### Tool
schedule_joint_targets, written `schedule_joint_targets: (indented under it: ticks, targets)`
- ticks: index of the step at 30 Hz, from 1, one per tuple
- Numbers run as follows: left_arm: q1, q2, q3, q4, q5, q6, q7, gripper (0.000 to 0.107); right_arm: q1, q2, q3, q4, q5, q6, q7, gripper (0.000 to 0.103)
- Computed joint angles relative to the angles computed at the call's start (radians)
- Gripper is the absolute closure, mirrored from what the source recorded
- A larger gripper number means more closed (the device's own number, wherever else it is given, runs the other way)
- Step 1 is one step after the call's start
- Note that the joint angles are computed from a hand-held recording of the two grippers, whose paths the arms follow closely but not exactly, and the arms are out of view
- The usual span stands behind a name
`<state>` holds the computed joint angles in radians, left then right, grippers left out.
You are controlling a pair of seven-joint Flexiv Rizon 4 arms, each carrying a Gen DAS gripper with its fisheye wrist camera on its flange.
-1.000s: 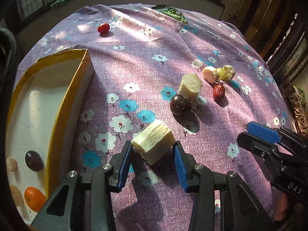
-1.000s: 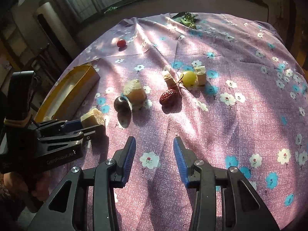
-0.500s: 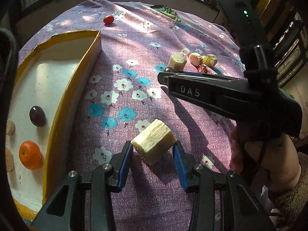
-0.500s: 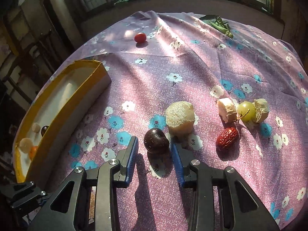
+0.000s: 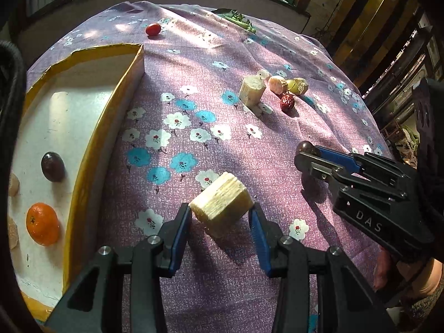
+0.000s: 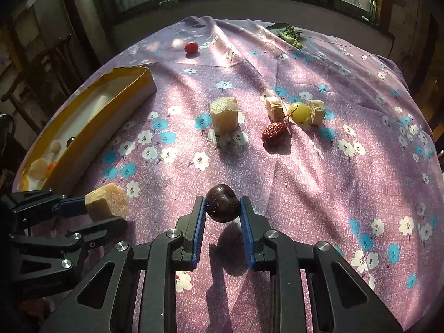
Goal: Organize fruits
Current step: 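Grasp a pale cube with the left gripper while the right grasps another dark plum, then carry the pale cube and plum with both grippers over the yellow tray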
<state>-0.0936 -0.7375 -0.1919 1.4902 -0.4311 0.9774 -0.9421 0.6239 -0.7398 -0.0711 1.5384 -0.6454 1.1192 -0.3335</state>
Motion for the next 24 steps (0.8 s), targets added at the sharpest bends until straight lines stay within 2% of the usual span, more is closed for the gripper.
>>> schedule_joint_targets:
  ticks: [5,11,17,24]
  targets:
    - [-0.005,0.003,-0.005,0.007,0.0,0.003,0.008,0.062,0.041,0.066,-0.029,0.108,-0.052,0.005,0.109,0.079]
    - [-0.011,0.018,-0.013,0.035,0.008,0.01,0.036,0.062,0.034,0.087,-0.015,0.144,-0.086,0.004,0.178,0.079]
    - [-0.008,0.034,-0.017,0.054,-0.005,0.005,0.054,0.062,0.026,0.087,0.003,0.135,-0.103,-0.011,0.19,0.079]
    - [0.008,0.057,-0.023,0.079,-0.032,0.027,0.08,0.062,0.018,0.066,0.025,0.093,-0.09,-0.032,0.15,0.079]
